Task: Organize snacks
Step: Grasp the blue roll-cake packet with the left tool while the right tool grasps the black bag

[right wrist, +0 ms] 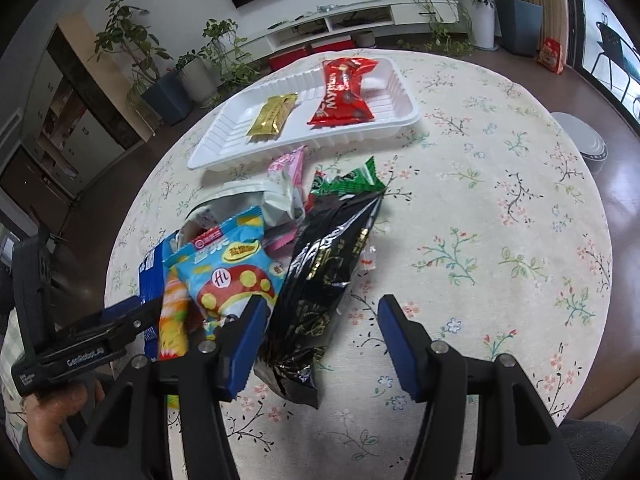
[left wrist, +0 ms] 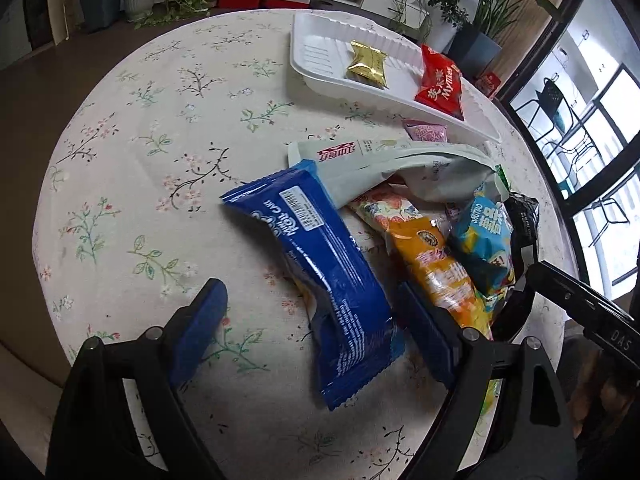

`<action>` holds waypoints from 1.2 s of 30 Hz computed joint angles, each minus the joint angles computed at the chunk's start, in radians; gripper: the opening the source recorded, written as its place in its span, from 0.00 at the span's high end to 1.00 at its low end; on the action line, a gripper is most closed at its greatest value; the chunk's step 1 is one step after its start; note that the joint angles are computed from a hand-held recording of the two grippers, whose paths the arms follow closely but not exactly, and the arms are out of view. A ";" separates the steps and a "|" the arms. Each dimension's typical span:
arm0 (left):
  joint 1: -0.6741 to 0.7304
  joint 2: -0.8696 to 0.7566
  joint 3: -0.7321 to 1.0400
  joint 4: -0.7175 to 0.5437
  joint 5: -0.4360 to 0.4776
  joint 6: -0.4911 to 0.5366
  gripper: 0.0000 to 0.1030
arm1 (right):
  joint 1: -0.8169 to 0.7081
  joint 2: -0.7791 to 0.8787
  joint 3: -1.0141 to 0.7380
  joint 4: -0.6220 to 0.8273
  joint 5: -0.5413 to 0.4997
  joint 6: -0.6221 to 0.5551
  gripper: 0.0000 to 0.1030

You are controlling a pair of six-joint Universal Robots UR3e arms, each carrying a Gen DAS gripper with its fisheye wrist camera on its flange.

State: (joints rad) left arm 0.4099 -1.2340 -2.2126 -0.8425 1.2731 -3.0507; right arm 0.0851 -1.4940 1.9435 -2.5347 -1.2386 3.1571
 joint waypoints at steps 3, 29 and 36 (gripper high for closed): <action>-0.038 -0.030 0.008 0.050 0.045 -0.015 0.26 | 0.000 0.006 -0.001 0.005 -0.002 -0.003 0.40; 0.073 0.008 0.007 -0.036 -0.032 0.133 0.69 | -0.047 0.020 0.013 0.012 0.062 0.013 0.42; 0.092 0.052 0.002 -0.103 -0.045 0.183 0.70 | -0.090 0.001 0.008 0.067 0.074 -0.015 0.47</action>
State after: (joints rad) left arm 0.5015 -1.1816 -2.2110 -0.9455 1.2284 -2.8678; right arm -0.0044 -1.4930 1.9512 -2.4675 -1.1643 3.1419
